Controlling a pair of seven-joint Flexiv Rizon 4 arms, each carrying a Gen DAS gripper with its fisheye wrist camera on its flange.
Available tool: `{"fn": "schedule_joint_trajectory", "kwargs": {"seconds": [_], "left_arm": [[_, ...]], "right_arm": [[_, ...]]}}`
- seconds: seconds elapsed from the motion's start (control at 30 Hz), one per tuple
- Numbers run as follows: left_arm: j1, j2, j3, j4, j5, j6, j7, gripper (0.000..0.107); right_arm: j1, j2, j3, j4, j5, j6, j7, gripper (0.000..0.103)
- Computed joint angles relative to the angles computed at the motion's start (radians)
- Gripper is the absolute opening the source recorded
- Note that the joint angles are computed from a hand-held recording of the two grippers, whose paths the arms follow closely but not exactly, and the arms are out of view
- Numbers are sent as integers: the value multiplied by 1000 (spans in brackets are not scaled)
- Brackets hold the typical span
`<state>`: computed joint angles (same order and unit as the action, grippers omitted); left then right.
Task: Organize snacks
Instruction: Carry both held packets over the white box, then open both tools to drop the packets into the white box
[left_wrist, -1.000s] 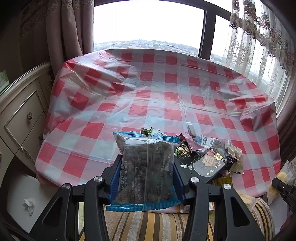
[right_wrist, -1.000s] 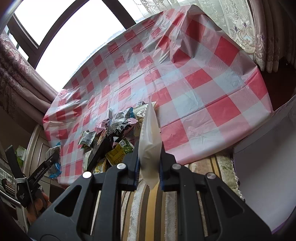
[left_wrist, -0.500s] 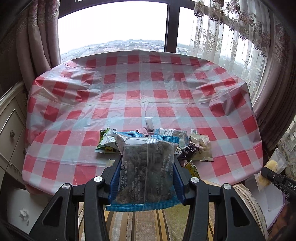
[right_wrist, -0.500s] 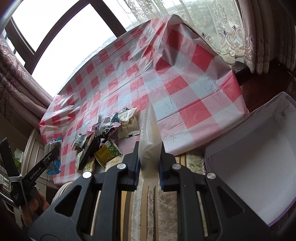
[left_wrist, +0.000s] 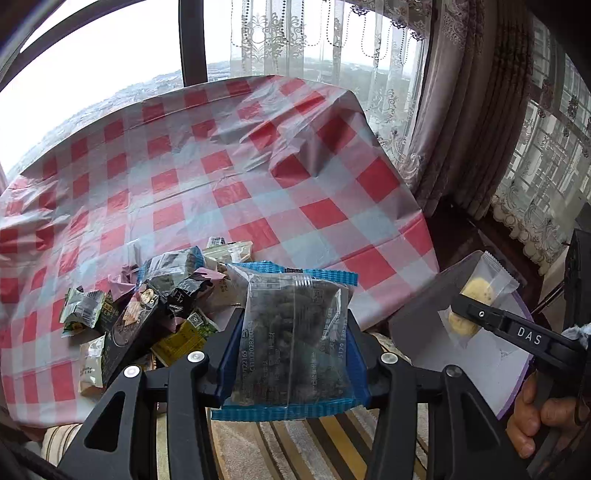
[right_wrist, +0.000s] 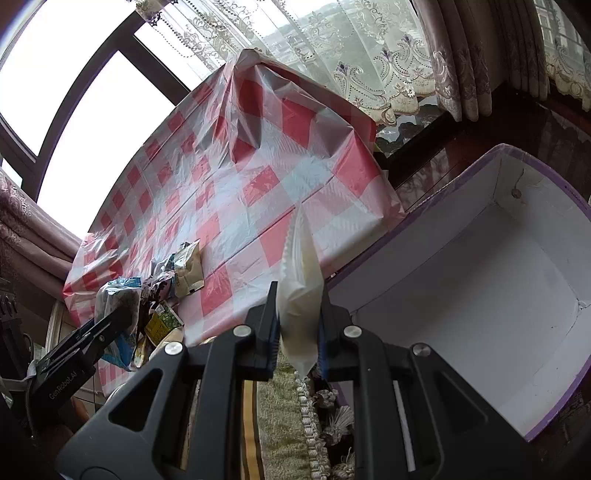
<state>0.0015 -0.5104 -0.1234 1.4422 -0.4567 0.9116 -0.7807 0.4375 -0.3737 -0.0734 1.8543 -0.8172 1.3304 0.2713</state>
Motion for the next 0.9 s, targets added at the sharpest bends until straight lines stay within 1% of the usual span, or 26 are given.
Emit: {"fn": "schedule_joint_trajectory", "kwargs": {"seconds": [0.13,0.23,0.4,0.5,0.57,0.67,0.77,0.9], "left_arm": [[-32,-8,-15,-18,30,-82,24,50],[-59,-15,-20,-29,50,-118,43,50],[-107,-39,-20,-66,92,-190,53,50],[-133,-63,-14,-101,120,-232,43,50],[-153,-88,-1,-145,152,-289,14,50],[-171,-118,9,-191,189,-344,-5,50],[-176,-131,9,-212,198,-379,-17,51],[-179,-142,14,-231,212,-408,-32,52]], "right_arm": [[-13,26,-17,63,-18,10,60,20],[-28,41,-19,100,-32,7,100,20],[-66,54,-5,152,-31,12,151,20],[-88,46,12,163,4,22,130,20],[-90,45,10,173,16,30,127,20],[-92,39,16,177,52,37,106,20],[-89,36,24,168,89,14,70,22],[-82,36,30,156,117,-14,39,23]]}}
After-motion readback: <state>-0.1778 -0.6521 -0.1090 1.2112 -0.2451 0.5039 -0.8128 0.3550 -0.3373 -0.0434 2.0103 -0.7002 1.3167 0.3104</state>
